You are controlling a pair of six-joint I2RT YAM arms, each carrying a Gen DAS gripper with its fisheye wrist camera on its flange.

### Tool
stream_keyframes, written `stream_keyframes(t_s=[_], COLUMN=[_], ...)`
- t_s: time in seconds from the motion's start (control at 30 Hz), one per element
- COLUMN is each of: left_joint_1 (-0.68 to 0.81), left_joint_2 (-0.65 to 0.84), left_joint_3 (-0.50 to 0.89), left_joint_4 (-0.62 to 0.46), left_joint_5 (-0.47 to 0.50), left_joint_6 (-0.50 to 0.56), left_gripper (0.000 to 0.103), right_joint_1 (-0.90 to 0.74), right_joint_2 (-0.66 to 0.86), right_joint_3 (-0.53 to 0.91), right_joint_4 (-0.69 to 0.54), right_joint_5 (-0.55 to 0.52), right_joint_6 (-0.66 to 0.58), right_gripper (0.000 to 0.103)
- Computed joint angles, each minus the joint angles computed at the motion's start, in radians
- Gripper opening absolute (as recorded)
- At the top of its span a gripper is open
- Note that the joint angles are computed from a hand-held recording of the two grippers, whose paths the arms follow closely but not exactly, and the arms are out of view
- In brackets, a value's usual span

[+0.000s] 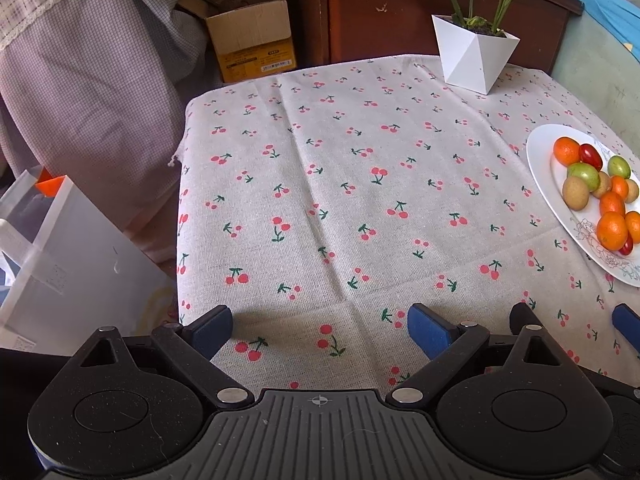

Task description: Organize fruits

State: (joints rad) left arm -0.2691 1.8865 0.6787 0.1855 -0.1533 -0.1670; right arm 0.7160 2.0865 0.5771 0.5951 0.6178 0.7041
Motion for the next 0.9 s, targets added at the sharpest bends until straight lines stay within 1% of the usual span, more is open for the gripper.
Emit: stream_keyframes(t_s=[0.2, 0.4, 0.5, 0.7, 0.9], left_joint_1=[0.011, 0.007, 0.008, 0.024, 0.023], left_joint_2=[0.004, 0.0, -0.002, 0.0, 0.004], left_joint_3=[0.006, 0.004, -0.001, 0.0, 0.002], left_joint_4=[0.01, 0.015, 0.024, 0.026, 0.036], left_joint_5=[-0.004, -0.004, -0.001, 0.02, 0.012], left_joint_6=[0.0, 0.01, 0.017, 0.019, 0.022], left_gripper=[0.096, 0.096, 0.096, 0.096, 0.096], right_joint_1=[-0.007, -0.008, -0.013, -0.011, -0.011], right_joint_2=[0.014, 0.015, 0.015, 0.016, 0.016], right_joint_3=[0.031, 0.028, 0.015, 0.015, 0.015], right_joint_4=[-0.015, -0.007, 0.019, 0.019, 0.02], right_joint_5=[0.004, 0.002, -0.009, -0.006, -0.006], right_joint_6=[0.002, -0.003, -0.016, -0.015, -0.015], right_gripper=[0.102, 0.102, 0.102, 0.102, 0.102])
